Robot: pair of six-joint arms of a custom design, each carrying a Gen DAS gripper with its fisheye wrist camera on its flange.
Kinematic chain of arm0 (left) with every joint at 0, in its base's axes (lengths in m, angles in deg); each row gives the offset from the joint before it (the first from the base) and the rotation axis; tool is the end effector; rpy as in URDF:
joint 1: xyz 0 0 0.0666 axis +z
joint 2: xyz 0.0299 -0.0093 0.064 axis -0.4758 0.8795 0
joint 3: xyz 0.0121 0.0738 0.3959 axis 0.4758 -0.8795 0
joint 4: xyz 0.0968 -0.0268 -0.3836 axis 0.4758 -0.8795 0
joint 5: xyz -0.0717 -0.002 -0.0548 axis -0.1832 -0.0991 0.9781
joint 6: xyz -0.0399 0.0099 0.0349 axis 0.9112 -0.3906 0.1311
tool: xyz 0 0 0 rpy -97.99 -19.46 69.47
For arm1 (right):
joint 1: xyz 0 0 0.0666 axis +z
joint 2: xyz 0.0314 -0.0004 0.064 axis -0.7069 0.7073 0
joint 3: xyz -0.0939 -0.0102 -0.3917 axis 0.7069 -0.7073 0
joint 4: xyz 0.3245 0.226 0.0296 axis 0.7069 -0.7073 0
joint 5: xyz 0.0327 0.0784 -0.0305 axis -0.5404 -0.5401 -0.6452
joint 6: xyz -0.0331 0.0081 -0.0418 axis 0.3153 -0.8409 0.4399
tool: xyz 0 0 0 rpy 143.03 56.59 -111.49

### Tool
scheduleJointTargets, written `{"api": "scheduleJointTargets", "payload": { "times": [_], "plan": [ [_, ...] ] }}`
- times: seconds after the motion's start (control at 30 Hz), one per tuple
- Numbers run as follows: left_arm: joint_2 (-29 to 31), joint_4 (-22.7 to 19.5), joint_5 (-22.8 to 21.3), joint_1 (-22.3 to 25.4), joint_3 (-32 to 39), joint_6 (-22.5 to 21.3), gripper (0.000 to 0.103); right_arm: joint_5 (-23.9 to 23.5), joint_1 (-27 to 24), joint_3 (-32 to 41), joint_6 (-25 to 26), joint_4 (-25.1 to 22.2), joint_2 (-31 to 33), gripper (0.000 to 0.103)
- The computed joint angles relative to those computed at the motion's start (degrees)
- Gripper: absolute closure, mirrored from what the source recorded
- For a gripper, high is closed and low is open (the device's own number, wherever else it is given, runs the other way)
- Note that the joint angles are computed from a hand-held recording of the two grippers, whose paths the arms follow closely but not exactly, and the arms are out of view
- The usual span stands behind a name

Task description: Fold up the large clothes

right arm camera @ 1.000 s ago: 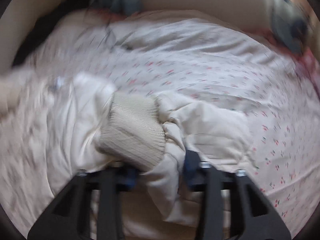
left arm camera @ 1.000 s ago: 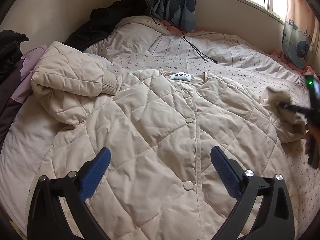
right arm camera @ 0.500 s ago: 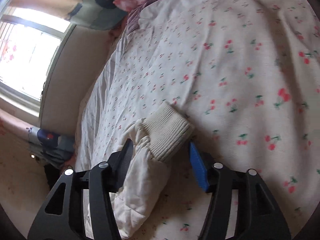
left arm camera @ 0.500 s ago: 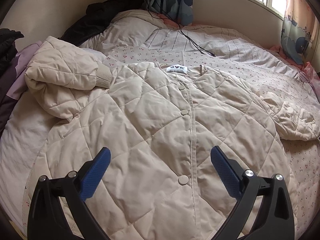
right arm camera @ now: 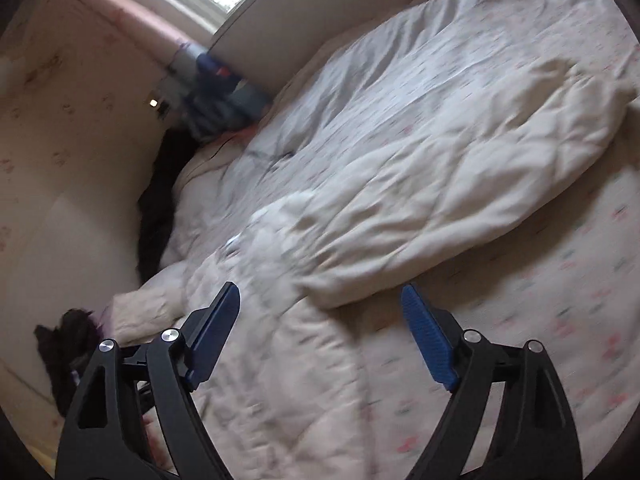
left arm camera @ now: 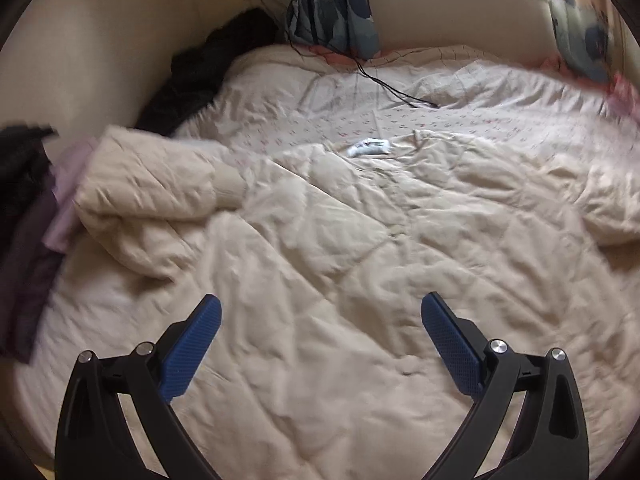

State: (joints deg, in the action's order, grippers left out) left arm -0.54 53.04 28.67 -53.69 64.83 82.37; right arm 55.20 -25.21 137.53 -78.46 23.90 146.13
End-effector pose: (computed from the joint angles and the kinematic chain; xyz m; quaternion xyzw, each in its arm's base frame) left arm 0.4685 -0.2069 0.3513 0.1153 0.9159 0.0946 0.3728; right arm 0.3243 0.1158 0.4057 0.2767 0.8407 0.2838 0.3689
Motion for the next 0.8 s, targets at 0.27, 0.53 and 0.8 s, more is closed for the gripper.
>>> {"api": "scheduleJointTargets", "payload": {
  "times": [0.27, 0.53, 0.8],
  "plan": [
    [11.6, -0.4, -13.1, 6.0, 12.8, -36.5, 0.007, 6.4, 17.8, 2.2, -13.4, 19.6, 8.9, 0.017],
    [27.3, -14.8, -14.0, 13.4, 34.8, -42.2, 0.015, 2.1, 14.5, -3.3, -20.1, 22.7, 11.1, 0.017],
    [28.6, -24.2, -0.2, 16.0, 51.0, -26.3, 0.093, 3.0, 14.8, -3.5, -18.3, 22.0, 10.6, 0.017]
  ]
}}
